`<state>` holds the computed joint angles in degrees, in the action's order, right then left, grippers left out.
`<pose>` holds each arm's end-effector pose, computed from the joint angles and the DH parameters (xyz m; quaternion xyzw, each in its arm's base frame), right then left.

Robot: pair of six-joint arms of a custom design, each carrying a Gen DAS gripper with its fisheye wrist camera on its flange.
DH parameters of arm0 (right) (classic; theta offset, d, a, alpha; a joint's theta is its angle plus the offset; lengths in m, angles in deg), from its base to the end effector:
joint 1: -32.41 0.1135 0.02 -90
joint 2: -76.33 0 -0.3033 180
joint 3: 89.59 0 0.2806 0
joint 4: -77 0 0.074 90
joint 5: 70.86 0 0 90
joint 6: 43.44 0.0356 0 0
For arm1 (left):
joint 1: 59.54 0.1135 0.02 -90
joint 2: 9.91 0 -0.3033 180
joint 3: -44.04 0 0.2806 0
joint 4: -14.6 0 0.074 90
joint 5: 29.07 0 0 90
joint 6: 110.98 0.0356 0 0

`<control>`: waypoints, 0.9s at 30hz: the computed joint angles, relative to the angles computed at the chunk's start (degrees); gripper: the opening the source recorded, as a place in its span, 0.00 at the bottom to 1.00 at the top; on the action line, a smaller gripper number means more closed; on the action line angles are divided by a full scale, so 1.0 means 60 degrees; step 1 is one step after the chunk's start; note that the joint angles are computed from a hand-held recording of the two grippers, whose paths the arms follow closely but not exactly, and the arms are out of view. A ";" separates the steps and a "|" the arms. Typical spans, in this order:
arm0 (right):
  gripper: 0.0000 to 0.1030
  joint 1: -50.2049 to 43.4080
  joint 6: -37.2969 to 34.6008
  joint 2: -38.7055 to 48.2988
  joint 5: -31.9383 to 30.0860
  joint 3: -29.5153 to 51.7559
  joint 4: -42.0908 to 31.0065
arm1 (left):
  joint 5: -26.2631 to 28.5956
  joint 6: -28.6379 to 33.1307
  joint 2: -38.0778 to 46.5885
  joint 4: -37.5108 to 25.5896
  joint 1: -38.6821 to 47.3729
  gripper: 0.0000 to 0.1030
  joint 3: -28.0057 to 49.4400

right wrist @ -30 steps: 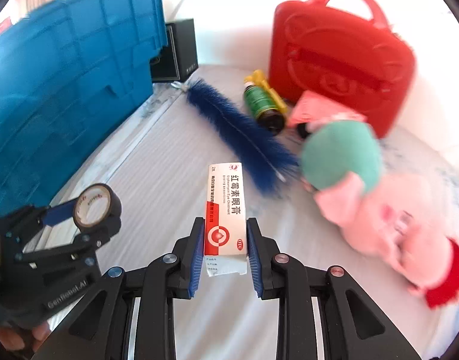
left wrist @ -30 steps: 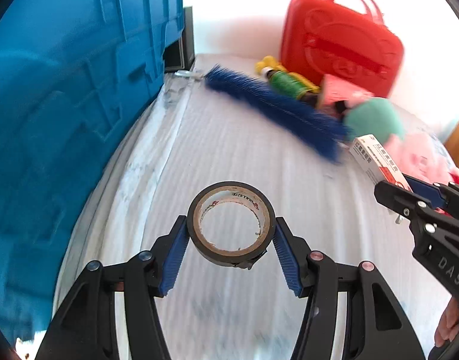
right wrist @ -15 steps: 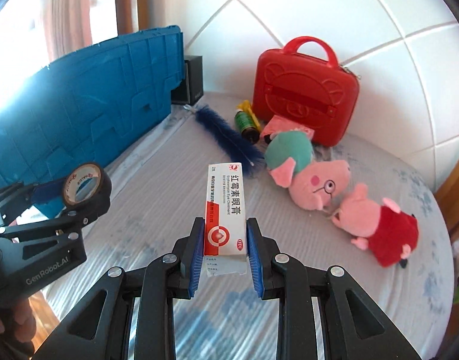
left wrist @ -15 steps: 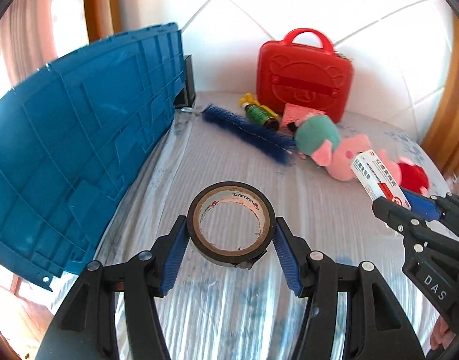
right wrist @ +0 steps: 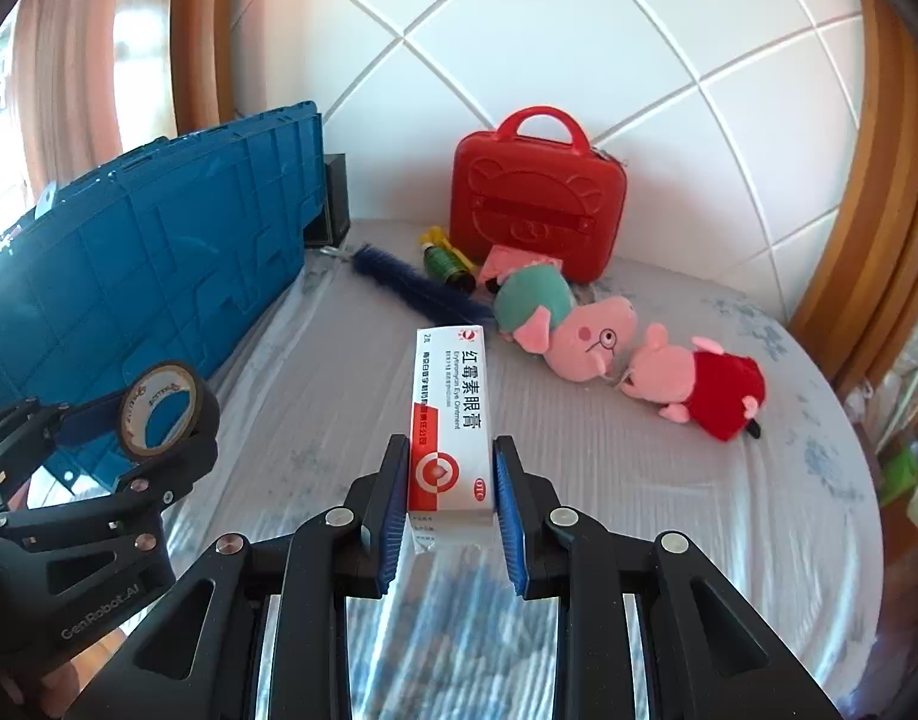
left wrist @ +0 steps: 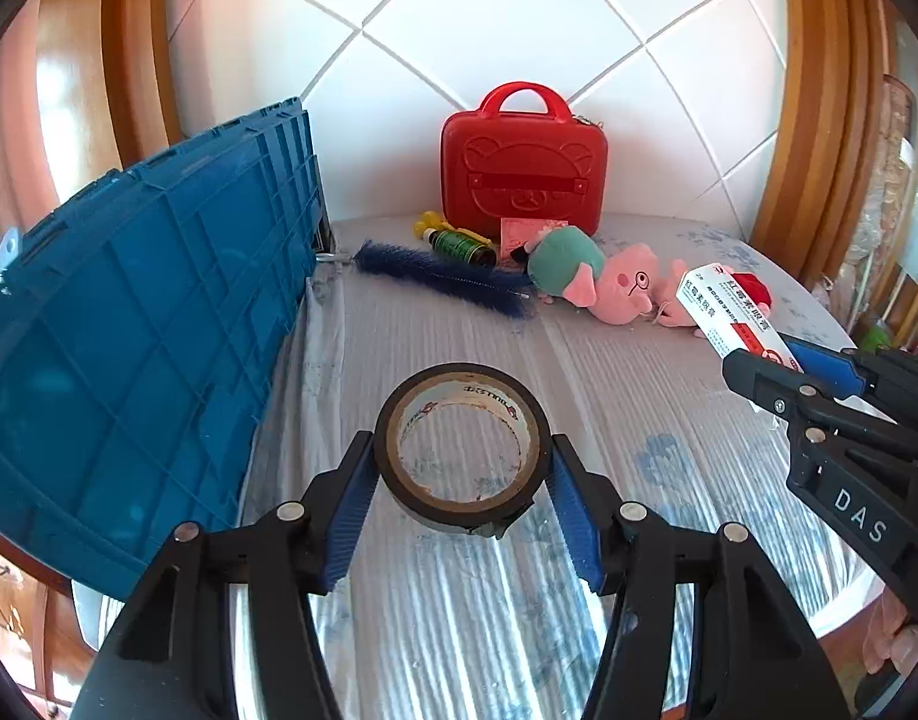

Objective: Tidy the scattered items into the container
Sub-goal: 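Carry the tape and medicine box into the blue crate with both tools and release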

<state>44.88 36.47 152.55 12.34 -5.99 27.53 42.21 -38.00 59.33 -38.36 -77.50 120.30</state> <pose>0.2990 0.0704 0.3708 -0.2021 0.8899 0.0626 0.4041 0.2565 -0.0711 0.3540 -0.0535 0.9151 0.0326 0.3983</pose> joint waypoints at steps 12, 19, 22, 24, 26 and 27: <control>0.26 0.0619 0.0065 -0.0251 0.0003 0.0402 -0.0180 | -0.0548 -0.0237 -0.0525 -0.0463 0.0055 0.54 0.0354; 0.26 0.0596 -0.0327 0.0082 -0.0670 0.0939 -0.0062 | -0.1348 -0.0582 -0.0450 -0.0763 -0.0123 0.54 0.0810; 0.26 0.0849 -0.0320 0.0190 -0.0752 0.1223 -0.0084 | -0.1303 -0.0535 -0.0620 -0.0758 0.0173 0.54 0.0929; 0.26 0.1145 -0.0292 0.0308 -0.0687 0.1474 -0.0074 | -0.1197 -0.0269 -0.0778 -0.0722 0.0562 0.54 0.1073; 0.26 0.1517 -0.0213 0.0492 -0.0572 0.1819 -0.0058 | -0.0999 0.0118 -0.0927 -0.0679 0.1107 0.54 0.1237; 0.26 0.1724 -0.0164 0.0634 -0.0522 0.2058 -0.0075 | -0.0829 0.0315 -0.0977 -0.0661 0.1446 0.54 0.1334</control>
<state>55.23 35.49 156.35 9.21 6.36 27.08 37.24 -36.11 53.47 -42.32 -68.82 128.30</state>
